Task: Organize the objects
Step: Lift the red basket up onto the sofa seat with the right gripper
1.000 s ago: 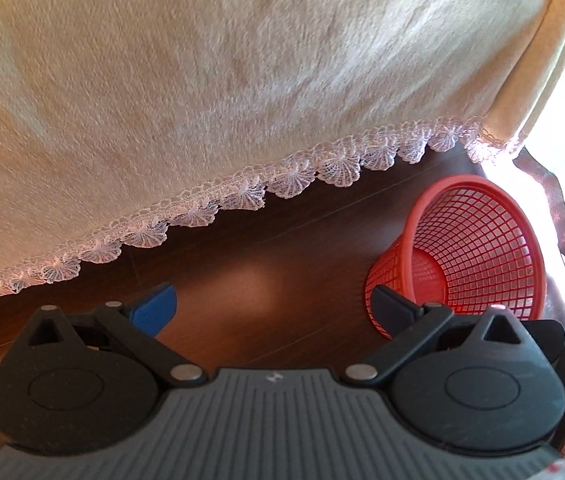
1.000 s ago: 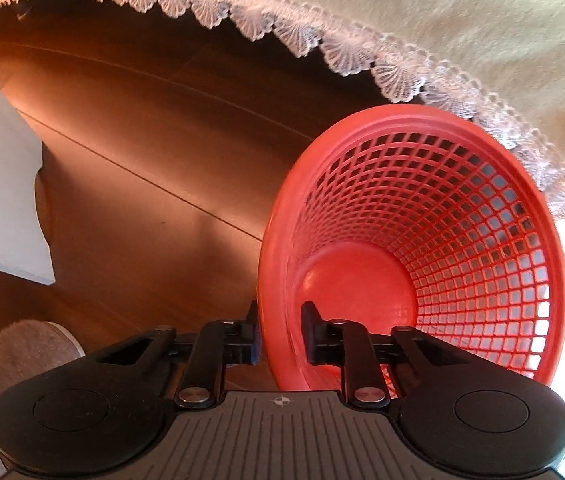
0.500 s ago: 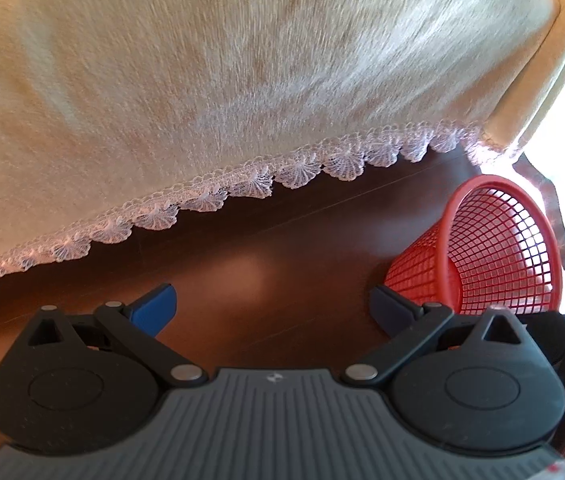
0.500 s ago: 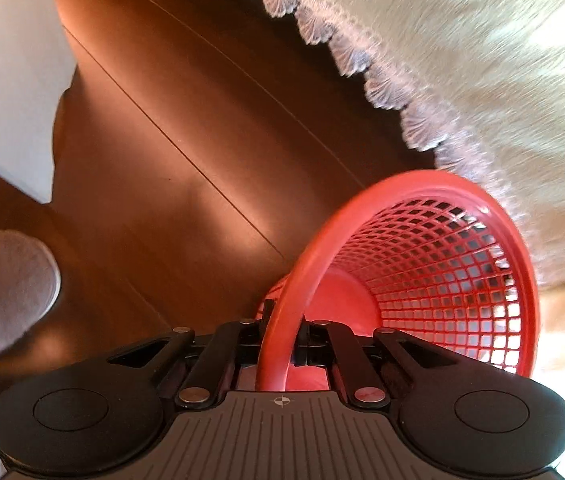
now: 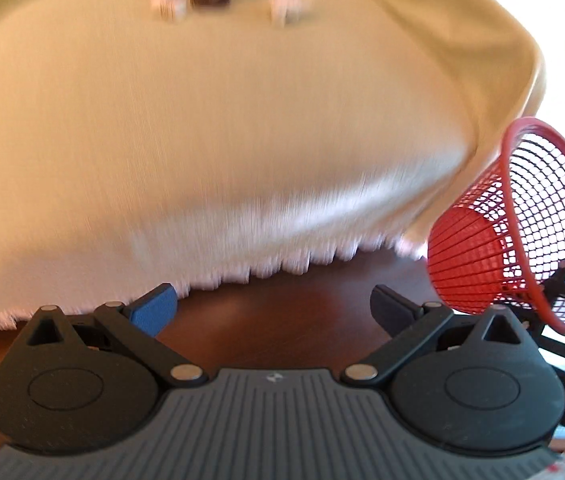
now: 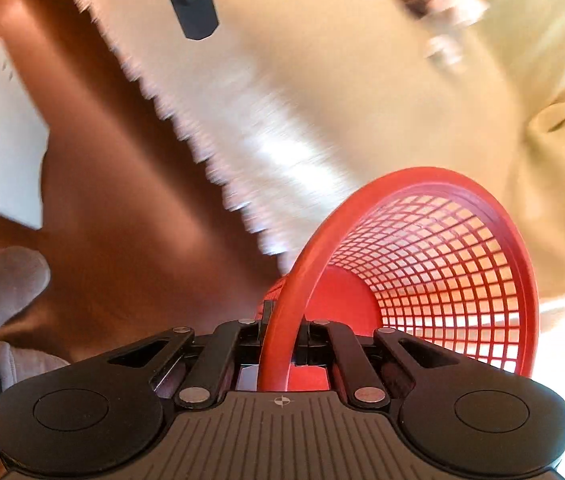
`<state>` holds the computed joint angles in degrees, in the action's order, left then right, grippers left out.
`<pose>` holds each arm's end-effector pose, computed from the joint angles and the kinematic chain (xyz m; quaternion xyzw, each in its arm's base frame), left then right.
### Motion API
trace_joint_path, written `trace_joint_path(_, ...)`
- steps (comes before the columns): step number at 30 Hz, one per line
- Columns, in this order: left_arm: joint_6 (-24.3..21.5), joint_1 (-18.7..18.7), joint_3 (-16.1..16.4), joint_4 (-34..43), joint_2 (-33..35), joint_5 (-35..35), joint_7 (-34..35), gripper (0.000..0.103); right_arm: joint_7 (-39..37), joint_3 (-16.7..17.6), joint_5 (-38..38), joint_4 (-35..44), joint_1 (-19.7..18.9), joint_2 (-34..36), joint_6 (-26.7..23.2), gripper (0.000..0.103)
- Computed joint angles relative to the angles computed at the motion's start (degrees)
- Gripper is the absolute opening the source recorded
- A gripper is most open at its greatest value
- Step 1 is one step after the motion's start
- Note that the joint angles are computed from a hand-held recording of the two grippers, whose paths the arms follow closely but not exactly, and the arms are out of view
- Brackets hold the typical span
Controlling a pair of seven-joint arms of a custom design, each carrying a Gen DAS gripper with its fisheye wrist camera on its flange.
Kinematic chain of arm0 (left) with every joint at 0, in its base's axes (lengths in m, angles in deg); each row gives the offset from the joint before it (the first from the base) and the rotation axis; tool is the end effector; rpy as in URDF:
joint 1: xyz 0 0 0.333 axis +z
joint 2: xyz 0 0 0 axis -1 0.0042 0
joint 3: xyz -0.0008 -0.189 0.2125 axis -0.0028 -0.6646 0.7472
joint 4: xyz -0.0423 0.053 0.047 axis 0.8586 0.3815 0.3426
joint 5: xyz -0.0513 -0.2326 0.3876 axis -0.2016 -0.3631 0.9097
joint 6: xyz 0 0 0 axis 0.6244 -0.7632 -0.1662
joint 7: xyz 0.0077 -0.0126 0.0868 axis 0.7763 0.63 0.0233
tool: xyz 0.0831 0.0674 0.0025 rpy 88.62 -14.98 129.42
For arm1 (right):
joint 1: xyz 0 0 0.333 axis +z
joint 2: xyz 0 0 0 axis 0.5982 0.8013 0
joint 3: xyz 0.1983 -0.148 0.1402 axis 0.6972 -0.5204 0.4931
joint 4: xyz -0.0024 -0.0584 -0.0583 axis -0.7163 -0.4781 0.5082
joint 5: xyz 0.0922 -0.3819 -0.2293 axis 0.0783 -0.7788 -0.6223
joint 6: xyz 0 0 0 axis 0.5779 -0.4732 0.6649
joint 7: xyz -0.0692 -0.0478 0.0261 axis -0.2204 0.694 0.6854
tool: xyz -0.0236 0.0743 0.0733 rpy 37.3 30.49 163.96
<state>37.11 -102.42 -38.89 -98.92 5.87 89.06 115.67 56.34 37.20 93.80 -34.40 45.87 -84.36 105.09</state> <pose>0.4323 -0.1622 0.6539 -0.8788 0.4285 -0.1545 0.1420 0.5217 0.1125 0.6340 -0.9600 -0.1649 -0.2042 0.0977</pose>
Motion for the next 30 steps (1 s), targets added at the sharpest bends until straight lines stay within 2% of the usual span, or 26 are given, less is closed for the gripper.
trace_joint_path(7,-2.19,4.67,0.98,14.63,9.09,5.03,4.13,0.101,3.35,2.48,-1.63,17.65,2.33,12.23,-0.88,0.002)
trace_joint_path(11,-4.07,7.26,0.85,23.12,15.99,7.13,5.02,0.101,3.35,3.60,-7.65,29.82,4.33,22.07,-4.14,0.002)
trace_joint_path(13,-4.29,8.25,1.13,25.84,18.21,7.24,4.91,0.101,2.77,3.74,-11.64,35.67,5.65,26.64,-6.96,0.002)
trace_joint_path(16,-4.20,9.55,1.24,28.78,20.77,8.67,5.64,0.101,-0.33,3.08,-13.40,41.81,6.99,31.69,-8.14,0.002)
trace_joint_path(20,-4.16,10.78,1.79,30.78,22.30,8.70,6.89,0.101,-5.07,2.45,-11.46,41.96,7.53,33.09,-3.96,0.003)
trace_joint_path(23,-2.50,11.57,2.60,29.98,22.01,8.02,8.92,0.101,-6.63,2.41,-10.92,41.97,8.22,34.20,-1.09,0.005)
trace_joint_path(28,2.62,13.00,4.77,28.23,22.68,4.66,15.26,0.101,-1.96,2.14,-11.97,46.63,10.20,38.62,1.65,0.009)
trace_joint_path(30,5.48,13.63,5.81,27.33,23.18,2.29,18.66,0.101,1.08,1.79,-13.08,46.12,11.11,39.12,5.28,0.012)
